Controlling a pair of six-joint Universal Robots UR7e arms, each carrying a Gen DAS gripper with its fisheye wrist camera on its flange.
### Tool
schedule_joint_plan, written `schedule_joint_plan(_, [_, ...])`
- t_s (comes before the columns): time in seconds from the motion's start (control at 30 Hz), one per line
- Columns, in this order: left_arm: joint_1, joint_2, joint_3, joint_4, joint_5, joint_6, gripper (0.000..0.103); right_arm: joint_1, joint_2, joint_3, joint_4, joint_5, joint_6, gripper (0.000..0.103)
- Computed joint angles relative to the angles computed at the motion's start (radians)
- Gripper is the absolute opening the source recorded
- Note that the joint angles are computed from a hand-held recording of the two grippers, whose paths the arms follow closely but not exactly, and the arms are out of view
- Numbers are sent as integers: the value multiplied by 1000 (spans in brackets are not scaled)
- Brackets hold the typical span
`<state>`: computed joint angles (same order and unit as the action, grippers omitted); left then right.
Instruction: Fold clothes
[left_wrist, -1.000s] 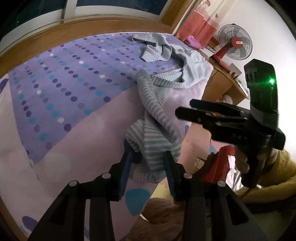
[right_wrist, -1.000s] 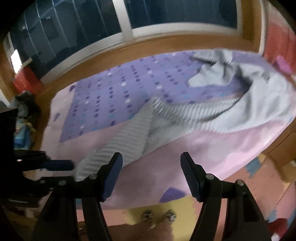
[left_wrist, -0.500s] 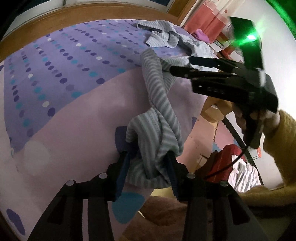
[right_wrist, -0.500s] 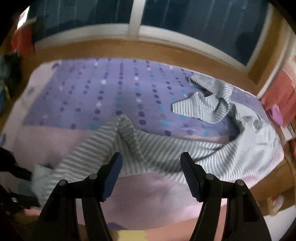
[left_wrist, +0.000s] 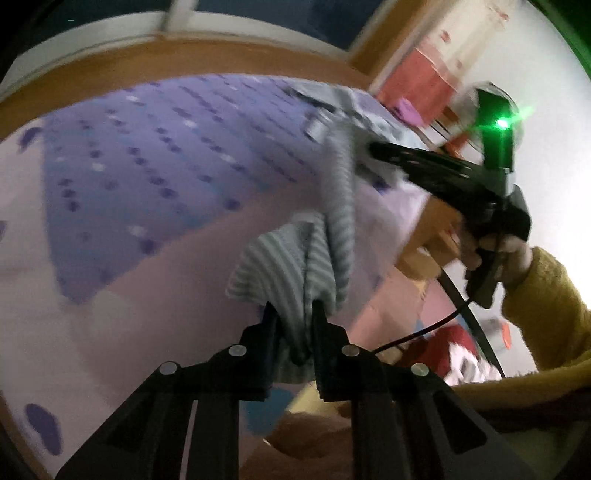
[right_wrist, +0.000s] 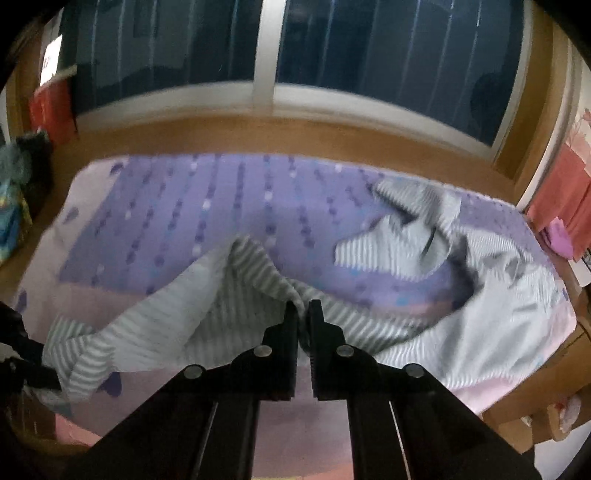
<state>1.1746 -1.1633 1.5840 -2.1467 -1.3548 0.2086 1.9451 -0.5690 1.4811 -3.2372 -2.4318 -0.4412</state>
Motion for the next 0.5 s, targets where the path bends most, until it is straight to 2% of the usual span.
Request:
schedule_joint_plan(0.13, [30, 26, -49, -17, 55, -66, 17, -28, 60, -145, 83, 30, -51, 4])
schedule_joint_plan(0.27, [45, 60, -86, -39, 94, -125, 19, -69, 173, -364, 253, 50, -82, 4])
schedule_joint_plan(0.37, [50, 74, -104, -32, 92, -169, 27, -90, 270, -532, 386, 36, -82, 4])
schedule_joint_plan(0.4, [49, 74, -105, -36, 92, -179, 27, -96, 303, -579, 409, 20, -85, 5])
schedule_joint_plan(0.43, [46, 67, -99, -39, 95, -185, 27, -97, 328, -612, 391, 16, -103, 8])
schedule_joint_plan(0.5, [35, 43, -80, -46, 122, -191, 27, -100, 356, -644, 364, 2, -128, 8])
